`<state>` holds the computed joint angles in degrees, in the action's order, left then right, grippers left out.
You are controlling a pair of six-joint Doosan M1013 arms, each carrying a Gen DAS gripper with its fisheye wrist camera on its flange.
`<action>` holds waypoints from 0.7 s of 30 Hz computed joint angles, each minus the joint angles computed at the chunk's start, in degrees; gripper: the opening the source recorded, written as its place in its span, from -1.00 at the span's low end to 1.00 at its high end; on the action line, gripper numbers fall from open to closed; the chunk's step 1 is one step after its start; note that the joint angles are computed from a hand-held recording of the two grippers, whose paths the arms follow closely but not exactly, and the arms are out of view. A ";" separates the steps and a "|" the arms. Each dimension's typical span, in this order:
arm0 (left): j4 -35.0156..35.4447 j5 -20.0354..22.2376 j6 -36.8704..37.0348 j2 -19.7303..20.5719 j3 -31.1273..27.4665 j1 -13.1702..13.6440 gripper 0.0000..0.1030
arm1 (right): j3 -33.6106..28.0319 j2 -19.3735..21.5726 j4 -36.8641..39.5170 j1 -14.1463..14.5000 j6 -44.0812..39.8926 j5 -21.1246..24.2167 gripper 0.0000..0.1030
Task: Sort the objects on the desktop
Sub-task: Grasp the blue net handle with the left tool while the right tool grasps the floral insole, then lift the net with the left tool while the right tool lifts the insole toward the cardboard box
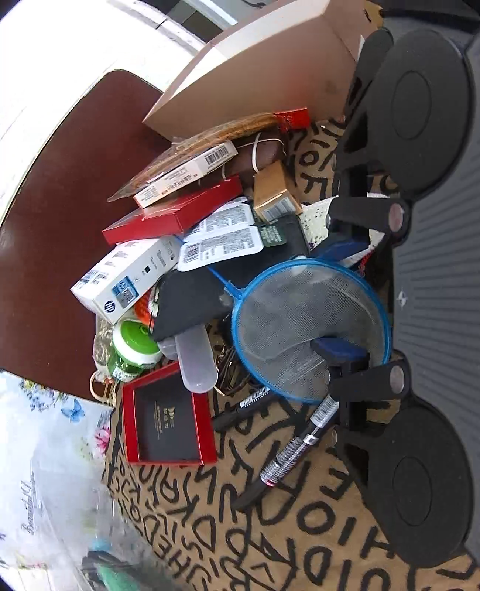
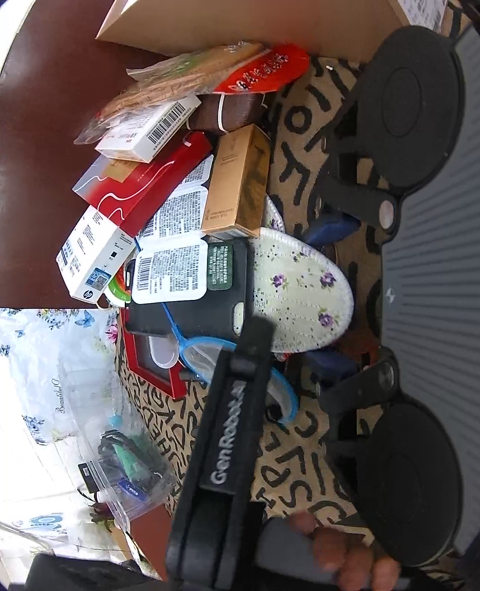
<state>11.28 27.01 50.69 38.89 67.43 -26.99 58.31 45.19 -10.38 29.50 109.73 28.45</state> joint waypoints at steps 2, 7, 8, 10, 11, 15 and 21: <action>1.37 -0.54 -0.44 -0.48 0.72 -0.34 -0.19 | 1.03 -0.68 -1.64 0.19 1.35 -1.00 0.07; -2.67 -3.43 3.17 -2.73 3.88 -0.81 -0.84 | 4.69 -3.26 -3.22 0.65 1.94 -2.81 0.05; -6.44 -4.10 6.20 -3.35 4.72 -0.76 -0.82 | 5.55 -3.90 -3.23 0.75 1.84 -3.22 0.05; -7.26 -4.63 7.77 -4.26 5.97 -1.27 -0.81 | 7.74 -5.44 -4.61 1.10 2.52 -4.36 0.05; -6.53 -5.08 8.09 -4.86 6.88 -1.72 -0.81 | 8.93 -6.27 -5.40 1.29 2.94 -4.91 0.05; -9.10 -6.44 11.34 -6.71 9.93 -2.88 -0.81 | 12.93 -9.02 -6.16 1.84 3.32 -5.44 0.04; -12.77 -5.77 14.12 -8.59 13.52 -4.07 -0.81 | 19.58 -13.19 -7.66 2.77 4.41 -5.62 0.04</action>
